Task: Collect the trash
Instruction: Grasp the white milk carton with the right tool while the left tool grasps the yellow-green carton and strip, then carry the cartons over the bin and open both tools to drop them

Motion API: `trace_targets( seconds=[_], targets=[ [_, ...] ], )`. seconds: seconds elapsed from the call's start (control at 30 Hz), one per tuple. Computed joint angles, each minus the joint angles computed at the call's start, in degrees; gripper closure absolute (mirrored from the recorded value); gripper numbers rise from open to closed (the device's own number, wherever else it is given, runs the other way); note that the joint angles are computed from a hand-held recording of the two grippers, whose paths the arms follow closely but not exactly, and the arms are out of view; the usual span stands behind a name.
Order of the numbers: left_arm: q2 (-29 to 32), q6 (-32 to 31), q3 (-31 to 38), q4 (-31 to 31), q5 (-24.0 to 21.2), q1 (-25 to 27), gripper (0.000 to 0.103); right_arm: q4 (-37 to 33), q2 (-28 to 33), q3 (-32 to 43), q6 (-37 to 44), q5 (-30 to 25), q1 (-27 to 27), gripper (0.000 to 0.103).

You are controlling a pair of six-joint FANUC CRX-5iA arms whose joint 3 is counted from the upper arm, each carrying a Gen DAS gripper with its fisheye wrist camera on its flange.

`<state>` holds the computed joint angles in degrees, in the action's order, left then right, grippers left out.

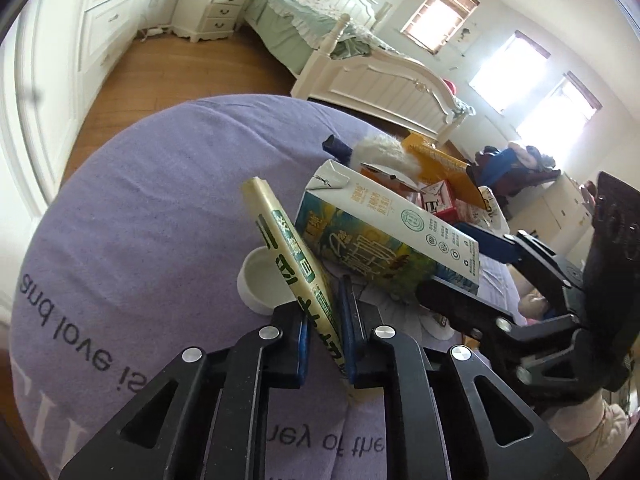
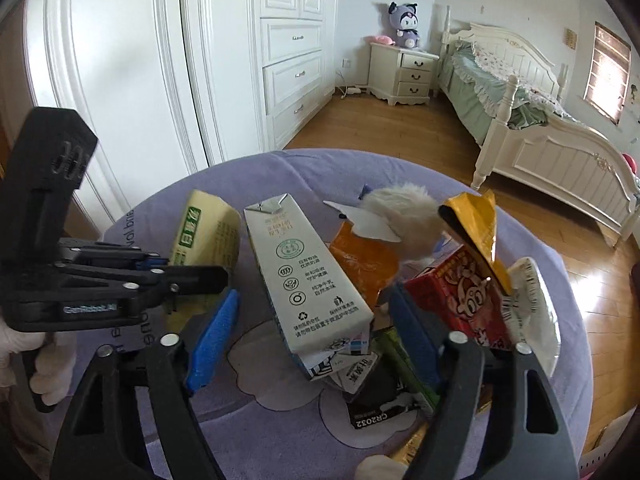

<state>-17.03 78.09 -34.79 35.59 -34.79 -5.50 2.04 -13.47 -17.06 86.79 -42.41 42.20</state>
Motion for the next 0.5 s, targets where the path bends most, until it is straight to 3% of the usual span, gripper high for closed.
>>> trace_targets(
  seconds=[0.03,0.23,0.37,0.5],
  targets=[
    [-0.7,0.4,0.1,-1.4,-0.2,0.1,0.090,0.7,0.4,-0.1,-1.0,-0.4,0.2,0.050],
    [-4.5,-3.9,-1.7,0.4,-0.1,0.6,0.095,-2.1,-3.0,-2.4,-2.9,1.6,-0.4,0.055],
    [-7.2,-5.5,-2.1,1.1,0.4,0.0,0.095,-4.8,-9.3,-5.8,-9.6,4.1,-1.8,0.061],
    [-8.2,-5.3,0.1,-1.0,-0.3,-2.3,0.095,-0.6,-17.6,-11.4,-22.5,6.9,-1.7,0.061]
  ],
)
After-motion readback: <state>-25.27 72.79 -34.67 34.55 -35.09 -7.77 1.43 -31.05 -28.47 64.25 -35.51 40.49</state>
